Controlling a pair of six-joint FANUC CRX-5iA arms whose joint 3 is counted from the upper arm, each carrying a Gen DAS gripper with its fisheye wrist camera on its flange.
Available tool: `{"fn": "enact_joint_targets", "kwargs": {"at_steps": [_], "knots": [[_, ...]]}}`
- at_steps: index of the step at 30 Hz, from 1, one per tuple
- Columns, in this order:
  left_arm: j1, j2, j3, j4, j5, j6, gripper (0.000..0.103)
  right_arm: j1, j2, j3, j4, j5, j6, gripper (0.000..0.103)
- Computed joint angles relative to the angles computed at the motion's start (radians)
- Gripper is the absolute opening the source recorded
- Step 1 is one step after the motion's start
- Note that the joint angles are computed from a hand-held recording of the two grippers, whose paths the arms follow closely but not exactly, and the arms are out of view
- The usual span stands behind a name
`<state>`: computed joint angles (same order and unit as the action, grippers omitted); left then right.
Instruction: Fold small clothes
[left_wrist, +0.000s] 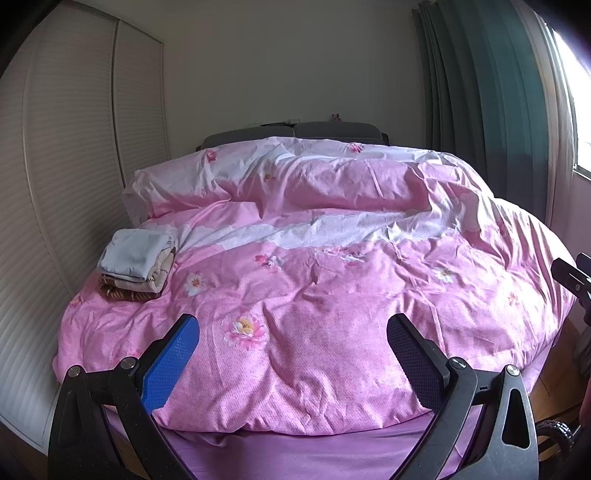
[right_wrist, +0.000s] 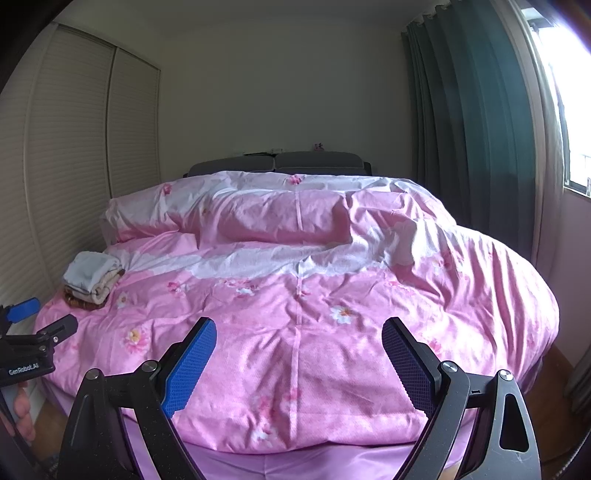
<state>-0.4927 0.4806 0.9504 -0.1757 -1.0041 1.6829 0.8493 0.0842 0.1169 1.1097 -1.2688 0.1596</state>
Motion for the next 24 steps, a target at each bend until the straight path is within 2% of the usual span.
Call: {"fn": "enact_joint_targets", "kwargs": {"at_steps": [24], "knots": [[0.000, -0.001, -0.001, 0.010, -0.006, 0.007, 0.103, 0.000, 0.004, 0.002, 0.002, -0.001, -0.001, 0.092]]}}
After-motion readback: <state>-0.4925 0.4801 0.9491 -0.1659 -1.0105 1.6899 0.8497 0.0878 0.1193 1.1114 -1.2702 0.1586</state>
